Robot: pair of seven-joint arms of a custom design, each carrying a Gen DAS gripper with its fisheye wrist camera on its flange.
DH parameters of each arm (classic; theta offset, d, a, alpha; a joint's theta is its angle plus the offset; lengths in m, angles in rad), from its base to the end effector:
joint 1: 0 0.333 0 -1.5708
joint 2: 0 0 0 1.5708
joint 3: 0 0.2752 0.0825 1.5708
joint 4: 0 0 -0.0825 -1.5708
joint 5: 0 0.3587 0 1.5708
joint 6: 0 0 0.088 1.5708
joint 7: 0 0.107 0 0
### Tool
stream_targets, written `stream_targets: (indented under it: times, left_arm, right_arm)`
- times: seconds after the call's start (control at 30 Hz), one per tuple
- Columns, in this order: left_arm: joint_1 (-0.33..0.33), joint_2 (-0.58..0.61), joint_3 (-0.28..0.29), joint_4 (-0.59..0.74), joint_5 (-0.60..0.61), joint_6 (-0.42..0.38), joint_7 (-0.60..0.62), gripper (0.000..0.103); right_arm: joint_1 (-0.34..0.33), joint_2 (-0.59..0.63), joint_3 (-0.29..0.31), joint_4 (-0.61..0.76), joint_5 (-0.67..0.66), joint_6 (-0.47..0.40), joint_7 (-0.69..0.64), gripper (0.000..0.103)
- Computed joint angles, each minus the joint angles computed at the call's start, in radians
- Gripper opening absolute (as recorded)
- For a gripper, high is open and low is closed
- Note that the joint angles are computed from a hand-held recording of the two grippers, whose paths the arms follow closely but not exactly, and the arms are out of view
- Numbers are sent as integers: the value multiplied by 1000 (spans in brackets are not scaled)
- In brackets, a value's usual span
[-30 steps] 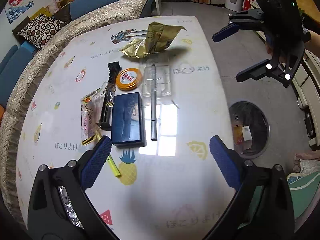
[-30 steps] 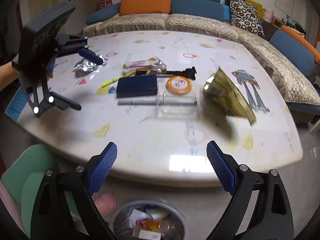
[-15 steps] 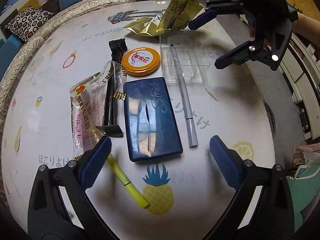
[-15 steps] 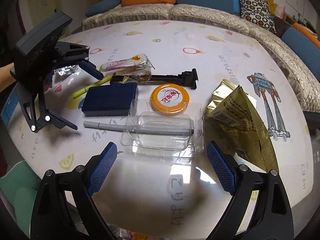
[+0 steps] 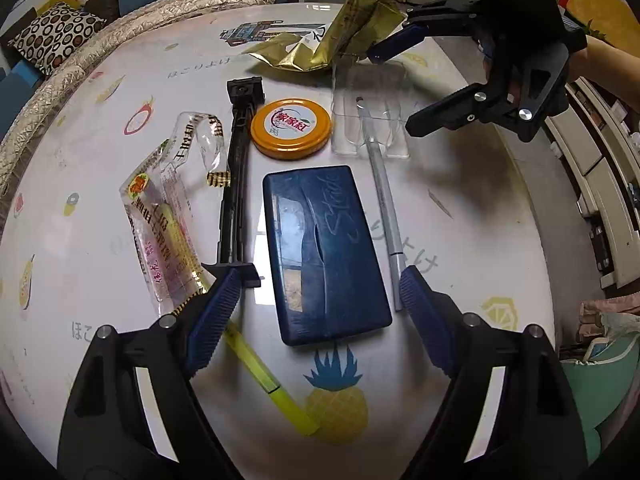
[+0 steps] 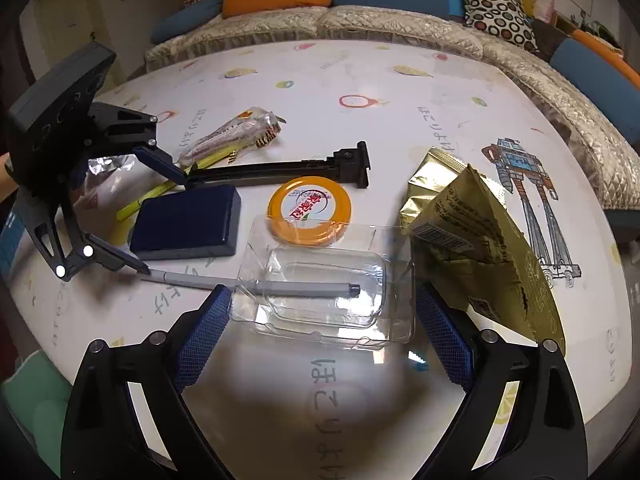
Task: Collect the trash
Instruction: 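Return both tools to the table over the remaining items, then grasp the blue case with the left tool while the right tool grasps the clear plastic tray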
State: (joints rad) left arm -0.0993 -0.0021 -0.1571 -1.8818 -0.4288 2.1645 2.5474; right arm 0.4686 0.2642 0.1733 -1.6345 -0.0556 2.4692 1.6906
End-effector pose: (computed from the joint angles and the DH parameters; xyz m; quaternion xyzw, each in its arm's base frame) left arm 0.5417 -0.1590 0.5033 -0.2540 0.9379 -0.2315 0.0474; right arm 0.5264 0.3795 0.4994 -0.8335 0.4743 -0.1134 0.2597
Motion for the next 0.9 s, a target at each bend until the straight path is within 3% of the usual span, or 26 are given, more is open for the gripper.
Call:
stream_targets:
  times: [0.17, 0.33, 0.47, 0.9]
  left_arm:
    - [-6, 13, -5, 8, 22, 22, -16, 71]
    - [-13, 1, -9, -8, 64, 49, -30, 51]
    - [-11, -17, -4, -22, 69, 48, -22, 51]
    - [-17, -123, 6, -78, 55, 25, -14, 50]
  right_arm:
    - [-9, 30, 10, 36, 47, -46, -18, 92]
    - [14, 64, 1, 78, 0, -88, 3, 90]
    - [16, 51, -1, 65, -5, -77, 17, 85]
    - [5, -105, 20, -65, 70, -44, -39, 84]
